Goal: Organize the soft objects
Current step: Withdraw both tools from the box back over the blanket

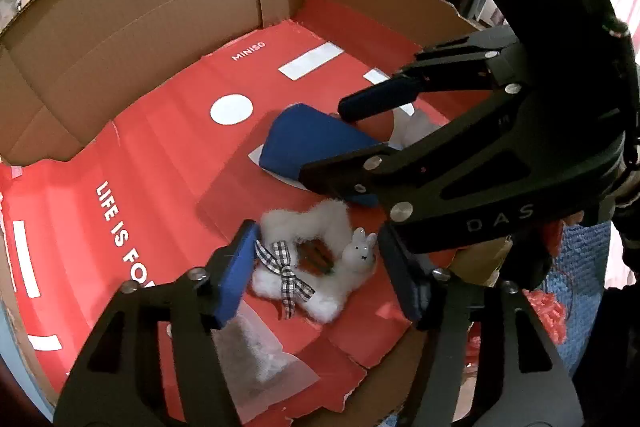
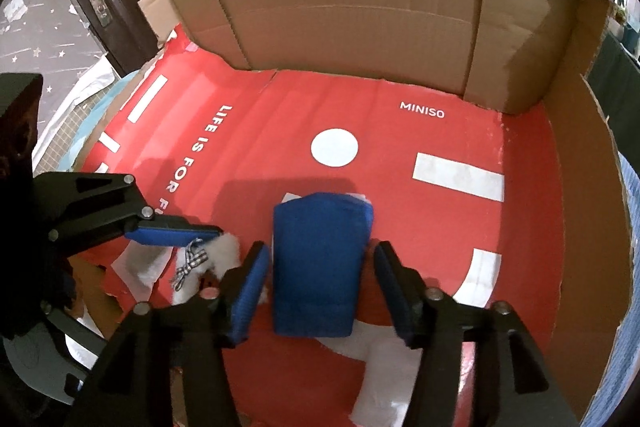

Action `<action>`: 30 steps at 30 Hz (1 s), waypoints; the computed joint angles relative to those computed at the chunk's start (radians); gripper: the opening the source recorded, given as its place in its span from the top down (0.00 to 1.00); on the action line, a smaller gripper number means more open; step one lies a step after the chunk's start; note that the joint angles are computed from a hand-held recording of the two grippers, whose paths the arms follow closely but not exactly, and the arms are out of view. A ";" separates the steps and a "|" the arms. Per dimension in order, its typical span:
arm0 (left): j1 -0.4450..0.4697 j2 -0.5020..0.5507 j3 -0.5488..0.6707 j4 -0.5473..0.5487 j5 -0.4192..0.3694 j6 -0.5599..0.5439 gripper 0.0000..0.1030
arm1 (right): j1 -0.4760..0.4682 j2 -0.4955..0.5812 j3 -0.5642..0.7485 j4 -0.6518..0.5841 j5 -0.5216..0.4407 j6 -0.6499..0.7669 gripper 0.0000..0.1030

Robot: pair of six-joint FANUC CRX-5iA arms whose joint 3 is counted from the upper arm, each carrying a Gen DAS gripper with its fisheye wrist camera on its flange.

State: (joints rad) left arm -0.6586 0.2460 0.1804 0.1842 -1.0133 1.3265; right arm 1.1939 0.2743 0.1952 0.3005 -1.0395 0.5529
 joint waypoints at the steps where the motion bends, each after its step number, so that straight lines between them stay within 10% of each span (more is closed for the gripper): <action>1: 0.000 -0.004 -0.003 0.000 0.005 0.000 0.39 | 0.001 0.000 0.000 0.001 -0.001 -0.003 0.41; 17: -0.014 -0.198 -0.134 -0.012 0.137 0.087 0.29 | 0.086 -0.110 -0.089 0.200 0.000 -0.174 0.27; 30: -0.256 -0.440 -0.139 -0.565 0.129 0.649 0.15 | 0.311 -0.216 -0.208 0.605 -0.145 -0.485 0.06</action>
State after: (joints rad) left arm -0.9143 -0.1936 0.0417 -0.3806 -0.8844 1.9758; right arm 1.5051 0.0583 -0.0128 0.9058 -1.1842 0.0675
